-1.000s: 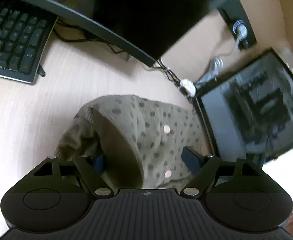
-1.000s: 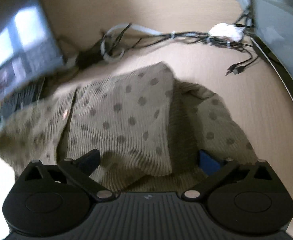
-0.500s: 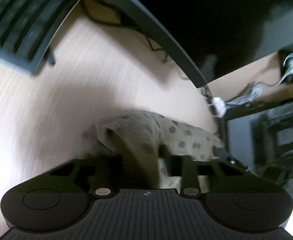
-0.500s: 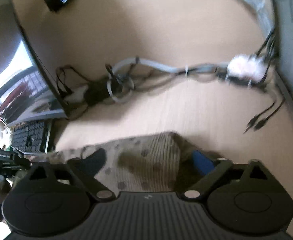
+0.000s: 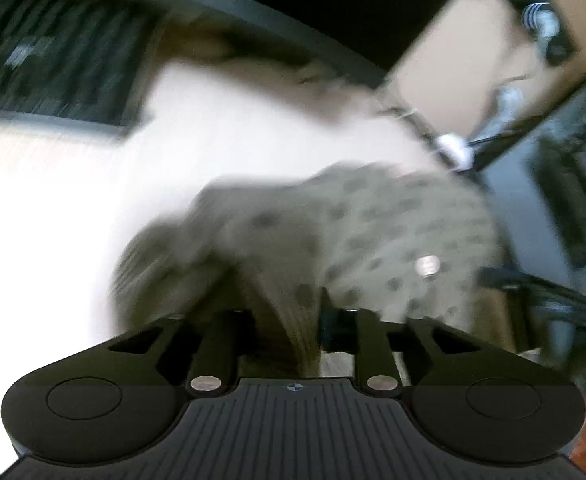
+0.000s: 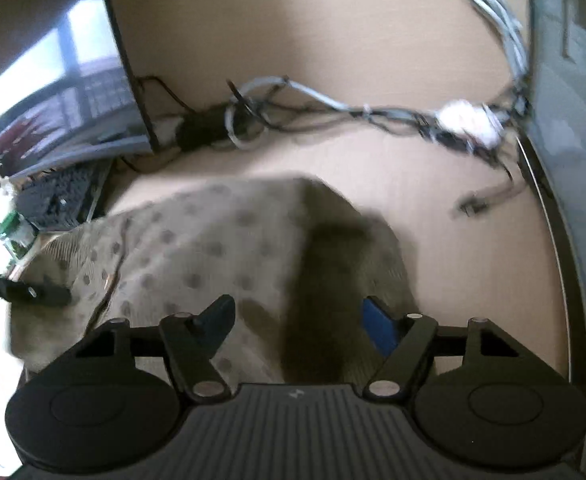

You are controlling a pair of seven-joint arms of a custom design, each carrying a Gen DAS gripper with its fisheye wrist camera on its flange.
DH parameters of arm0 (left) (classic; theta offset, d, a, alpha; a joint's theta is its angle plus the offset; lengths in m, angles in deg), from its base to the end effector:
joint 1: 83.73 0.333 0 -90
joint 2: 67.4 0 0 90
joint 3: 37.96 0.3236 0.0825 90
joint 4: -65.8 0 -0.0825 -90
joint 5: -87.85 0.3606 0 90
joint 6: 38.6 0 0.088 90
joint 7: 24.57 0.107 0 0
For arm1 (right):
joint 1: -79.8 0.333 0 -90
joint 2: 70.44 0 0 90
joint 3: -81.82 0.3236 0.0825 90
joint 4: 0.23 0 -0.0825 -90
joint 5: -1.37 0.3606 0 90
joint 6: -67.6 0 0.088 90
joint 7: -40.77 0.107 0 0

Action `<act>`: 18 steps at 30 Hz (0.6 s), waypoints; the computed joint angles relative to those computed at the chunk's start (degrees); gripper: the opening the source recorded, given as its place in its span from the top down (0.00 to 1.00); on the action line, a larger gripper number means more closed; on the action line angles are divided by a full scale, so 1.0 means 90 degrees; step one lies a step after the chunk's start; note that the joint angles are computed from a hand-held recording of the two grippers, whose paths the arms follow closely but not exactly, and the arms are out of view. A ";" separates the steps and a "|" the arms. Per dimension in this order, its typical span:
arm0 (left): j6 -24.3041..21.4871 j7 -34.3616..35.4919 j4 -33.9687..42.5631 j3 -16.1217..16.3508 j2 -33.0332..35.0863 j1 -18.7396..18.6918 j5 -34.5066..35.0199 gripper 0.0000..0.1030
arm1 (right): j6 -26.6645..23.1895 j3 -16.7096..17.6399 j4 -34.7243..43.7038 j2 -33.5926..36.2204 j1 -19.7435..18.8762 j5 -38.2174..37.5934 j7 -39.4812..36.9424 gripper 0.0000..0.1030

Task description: Fold clothes

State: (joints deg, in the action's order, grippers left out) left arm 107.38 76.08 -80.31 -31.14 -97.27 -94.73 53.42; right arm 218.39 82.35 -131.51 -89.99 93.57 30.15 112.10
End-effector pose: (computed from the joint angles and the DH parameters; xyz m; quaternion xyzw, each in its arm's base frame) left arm 0.3994 -0.0172 0.5160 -0.7144 0.6087 -0.3449 0.0082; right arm 0.4579 0.1050 0.5783 -0.7243 0.5797 -0.1118 0.3562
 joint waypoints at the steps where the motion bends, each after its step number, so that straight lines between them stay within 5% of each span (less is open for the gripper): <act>1: -0.0048 0.0040 -0.0066 0.0053 -0.0099 -0.0003 -0.0044 0.63 | -0.0069 -0.0008 -0.0049 -0.0059 -0.0004 -0.0004 0.0012 0.45; 4: -0.0252 0.0187 -0.0222 0.0234 -0.0441 -0.0051 -0.0233 0.58 | -0.0152 0.0014 -0.0249 -0.0258 -0.0052 -0.0065 0.0121 0.49; 10: -0.0226 0.0784 -0.0288 0.0767 -0.0609 -0.0426 -0.1652 0.27 | -0.0204 -0.0073 -0.0386 -0.0342 0.0028 0.0188 0.0150 0.50; 13: -0.0211 0.1296 0.0013 0.1151 -0.0151 -0.0577 -0.2724 0.16 | -0.0058 -0.0116 -0.0296 -0.0274 0.0121 0.0343 -0.0035 0.49; 18: -0.0674 0.1375 0.0764 0.1321 0.0944 -0.0464 -0.3630 0.14 | 0.0397 -0.0199 0.0177 0.0312 0.0350 0.0956 -0.0370 0.47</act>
State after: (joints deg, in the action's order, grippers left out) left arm 101.32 88.46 -73.44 -19.26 -88.78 -98.91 20.75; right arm 221.96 80.56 -129.92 -87.18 96.72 38.75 108.77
